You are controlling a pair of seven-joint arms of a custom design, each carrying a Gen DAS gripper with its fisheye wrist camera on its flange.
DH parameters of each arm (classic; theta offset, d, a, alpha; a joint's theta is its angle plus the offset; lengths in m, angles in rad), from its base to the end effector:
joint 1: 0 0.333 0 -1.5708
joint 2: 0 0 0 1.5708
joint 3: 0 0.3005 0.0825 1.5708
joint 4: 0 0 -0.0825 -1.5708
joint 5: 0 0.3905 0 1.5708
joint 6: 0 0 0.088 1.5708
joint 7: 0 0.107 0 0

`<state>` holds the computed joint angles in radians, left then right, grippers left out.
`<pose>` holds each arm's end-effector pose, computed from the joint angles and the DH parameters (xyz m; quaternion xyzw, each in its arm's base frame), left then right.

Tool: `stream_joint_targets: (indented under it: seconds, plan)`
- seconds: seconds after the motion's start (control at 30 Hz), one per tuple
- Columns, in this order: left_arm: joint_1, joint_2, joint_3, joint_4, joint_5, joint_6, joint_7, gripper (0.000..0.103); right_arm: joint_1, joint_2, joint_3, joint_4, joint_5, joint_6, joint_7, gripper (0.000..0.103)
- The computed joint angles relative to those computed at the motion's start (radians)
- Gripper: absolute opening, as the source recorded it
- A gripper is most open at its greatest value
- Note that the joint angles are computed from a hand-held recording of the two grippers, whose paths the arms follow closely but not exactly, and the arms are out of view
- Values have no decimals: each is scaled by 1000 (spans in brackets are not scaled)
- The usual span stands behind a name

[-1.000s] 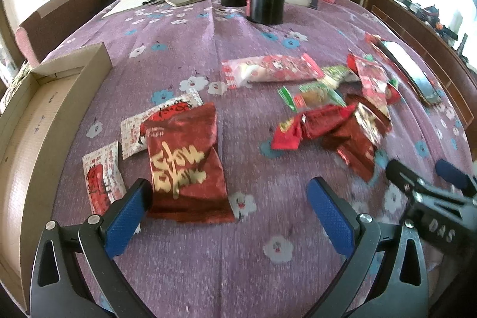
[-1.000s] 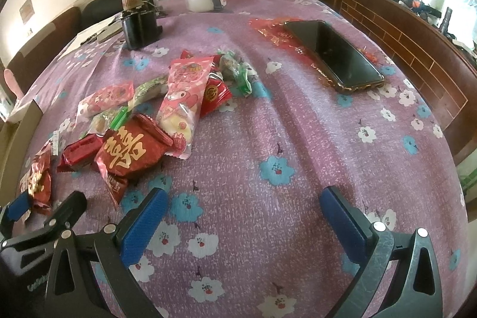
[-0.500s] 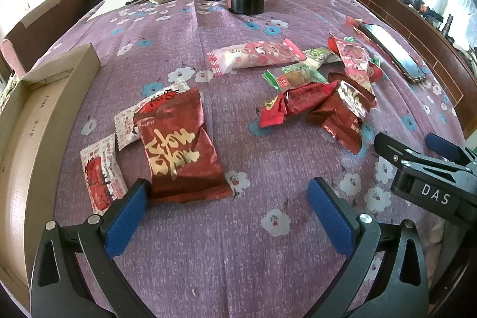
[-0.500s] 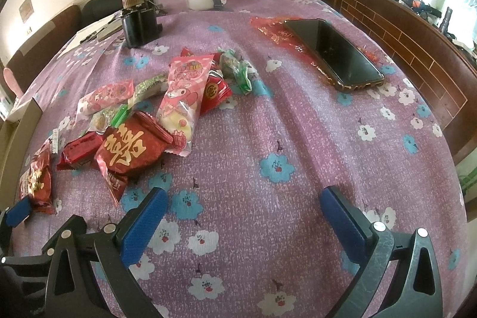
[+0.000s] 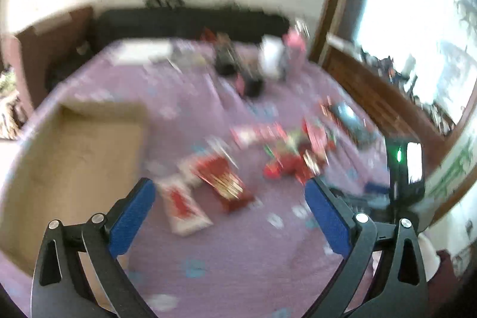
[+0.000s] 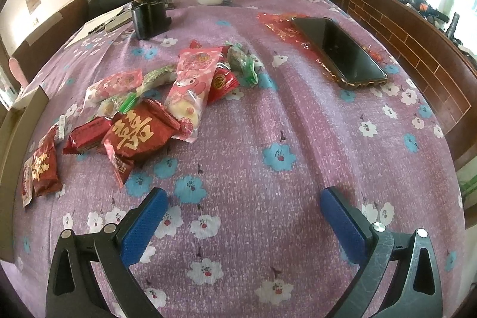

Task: Organize snacks
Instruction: 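Grasp the red 'Slow Slow' snack bag with the right gripper while the left gripper grasps a white-red sachet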

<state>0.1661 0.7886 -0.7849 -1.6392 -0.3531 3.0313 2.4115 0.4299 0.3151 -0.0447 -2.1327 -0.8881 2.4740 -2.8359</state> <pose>0.6671 -0.2982 0.3150 -0.3640 0.8156 -0.4409 0.0885 0.5317 0.2180 0.2405 -0.3704 0.8867 -0.2569 0.1030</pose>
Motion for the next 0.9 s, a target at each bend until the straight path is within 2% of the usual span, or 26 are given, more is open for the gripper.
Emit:
stream_joint_targets:
  seconds: [0.07,0.1,0.13,0.17,0.23,0.3,0.33,0.37,0.43,0.47,0.57,0.67,0.77,0.8,0.83,0.87,0.9]
  plan:
    - [86,21,-79,1,-18,20,45,101,18,-23,-7,-19,-48,-3,57,90]
    - [115,36,-105,9,-23,25,56,101,28,-40,-10,-34,-92,3,105,87]
    - [125,46,-105,32,-25,19,49,101,40,-59,-13,-49,-160,9,172,87]
    - [112,46,-83,53,-22,3,33,102,47,-73,-10,-57,-220,4,228,87]
    - [33,33,27,116,-15,-61,-37,101,51,-96,1,-66,-352,2,345,88]
    - [-12,31,90,150,-28,-125,-73,101,25,-96,17,-52,-432,69,383,87]
    - [-45,39,133,186,-29,-189,-110,100,12,-89,21,-38,-485,121,402,85]
    - [-55,44,147,199,-42,-224,-120,90,2,-73,23,-14,-550,176,429,85]
    - [-63,62,165,234,-67,-313,-125,76,-21,-9,31,71,-615,290,414,80]
    - [-80,67,181,246,-75,-331,-133,73,-28,23,34,111,-604,323,375,78]
    - [-98,67,204,257,-118,-361,-127,73,-34,138,43,253,-462,371,155,77]
    - [-117,55,225,257,-150,-385,-99,72,-42,242,63,383,-310,362,-45,77]
    - [-162,57,270,285,-157,-418,-93,72,-66,324,96,472,-155,334,-211,75]
    - [-176,61,284,297,-156,-428,-95,72,-77,352,107,499,-110,333,-258,68]
    - [-192,66,297,309,-153,-439,-100,72,-83,373,112,517,-75,335,-292,52]
    - [-202,73,305,320,-153,-448,-101,72,-94,387,122,522,-34,339,-326,42]
    - [-213,80,312,331,-151,-458,-103,72,-94,386,113,508,-19,370,-326,41]
